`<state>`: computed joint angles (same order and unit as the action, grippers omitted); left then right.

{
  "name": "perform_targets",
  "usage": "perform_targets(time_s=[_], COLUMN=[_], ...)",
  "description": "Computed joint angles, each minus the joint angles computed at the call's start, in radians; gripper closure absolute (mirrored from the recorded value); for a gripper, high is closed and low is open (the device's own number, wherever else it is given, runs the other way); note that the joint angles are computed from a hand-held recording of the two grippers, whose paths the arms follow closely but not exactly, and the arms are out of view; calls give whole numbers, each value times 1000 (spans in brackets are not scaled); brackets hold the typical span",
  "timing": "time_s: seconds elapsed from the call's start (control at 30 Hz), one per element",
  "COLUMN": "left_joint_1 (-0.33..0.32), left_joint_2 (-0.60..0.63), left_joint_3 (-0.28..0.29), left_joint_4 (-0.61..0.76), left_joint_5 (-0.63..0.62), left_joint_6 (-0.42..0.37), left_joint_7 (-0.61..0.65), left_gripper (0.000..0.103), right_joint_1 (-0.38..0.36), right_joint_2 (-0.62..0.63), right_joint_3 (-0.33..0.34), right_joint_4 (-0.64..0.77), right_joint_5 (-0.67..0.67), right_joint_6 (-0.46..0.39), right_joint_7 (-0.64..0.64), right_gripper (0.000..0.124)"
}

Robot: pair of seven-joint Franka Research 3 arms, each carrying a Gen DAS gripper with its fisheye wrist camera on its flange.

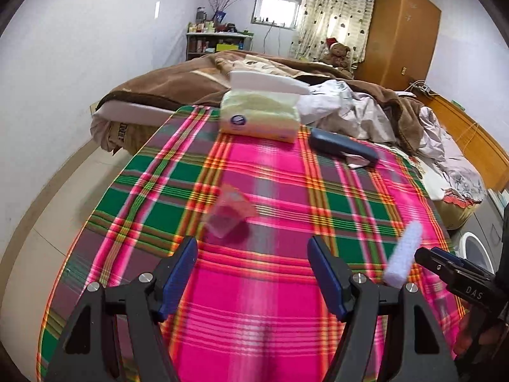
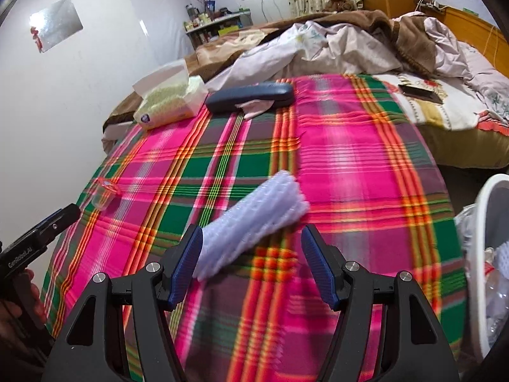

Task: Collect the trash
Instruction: 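Grasp the white foam net with the right tool while the left tool grasps the clear plastic cup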

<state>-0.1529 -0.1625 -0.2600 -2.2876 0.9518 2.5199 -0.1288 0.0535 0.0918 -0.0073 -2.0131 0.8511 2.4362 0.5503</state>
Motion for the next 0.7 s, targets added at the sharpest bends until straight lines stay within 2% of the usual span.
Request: perform_targets(time_s=[0.13, 0.27, 0.3, 0.4, 0.5, 0.57, 0.6, 0.7], left_joint_1=[21, 36, 40, 50, 57, 58, 58, 57], left_joint_2=[10, 27, 36, 50, 71, 83, 89, 109], left_joint_3=[29, 39, 48, 54, 65, 68, 67, 75], left_joint_4=[-17, -13, -13, -2, 11, 23, 31, 43], left_joint_5=[-22, -31, -43, -51, -67, -82, -74, -88], left_joint_6=[54, 57, 80, 83, 115, 103, 101, 122], left_joint_7=[35, 83, 105, 140, 190, 216, 225, 260], left_gripper=[29, 28, 28, 28, 28, 28, 28, 28], right_joint_1=[20, 25, 28, 36, 42, 47, 51, 56], right_joint_2=[21, 42, 43, 43, 48, 52, 55, 49], right_joint_3=[10, 15, 18, 27, 32, 37, 39, 42], right_joint_4=[13, 36, 35, 28, 32, 34, 35, 24], right_joint_5=[-60, -94, -105, -113, -123, -127, -134, -144], right_joint_6=[24, 8, 13, 38, 49, 59, 68, 96], right_joint_7=[56, 108, 113, 96, 92, 84, 84, 69], right_gripper=[58, 58, 58, 58, 64, 69, 77, 87])
